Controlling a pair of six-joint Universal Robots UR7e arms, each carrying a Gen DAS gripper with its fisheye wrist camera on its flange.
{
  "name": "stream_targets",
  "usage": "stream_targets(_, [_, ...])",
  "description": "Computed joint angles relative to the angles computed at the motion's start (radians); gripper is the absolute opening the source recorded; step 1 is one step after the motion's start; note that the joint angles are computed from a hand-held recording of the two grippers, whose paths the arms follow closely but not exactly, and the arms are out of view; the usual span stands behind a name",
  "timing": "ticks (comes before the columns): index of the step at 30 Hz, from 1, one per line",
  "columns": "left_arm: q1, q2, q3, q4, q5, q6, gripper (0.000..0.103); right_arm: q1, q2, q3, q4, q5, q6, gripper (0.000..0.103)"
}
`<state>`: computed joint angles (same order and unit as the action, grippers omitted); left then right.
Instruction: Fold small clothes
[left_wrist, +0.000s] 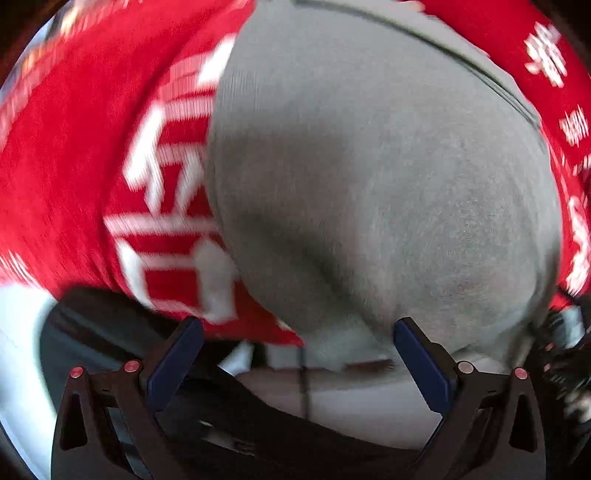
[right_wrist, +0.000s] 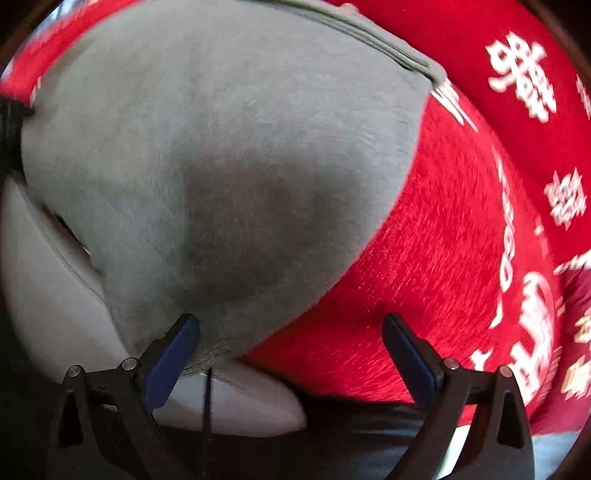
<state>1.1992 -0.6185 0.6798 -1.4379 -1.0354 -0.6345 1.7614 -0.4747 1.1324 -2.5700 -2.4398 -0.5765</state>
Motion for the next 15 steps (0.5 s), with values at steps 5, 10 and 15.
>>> stream_targets(5, [0.017,0.036,-0.033,0.044,-0.117,-0.021,0.103,0.001,-0.045,0.031,0.073,0.142,0.103,0.090])
stream_targets(10, [0.011,0.034,-0.027,0.013,-0.122,-0.014,0.103,-0.020,-0.073,0.041,0.151,0.244,0.173,0.070])
stream_targets(15, [0.028,-0.077,0.143,-0.144,-0.156,0.001,0.103,-0.069,-0.119,0.045,0.217,0.417,0.254,0.070])
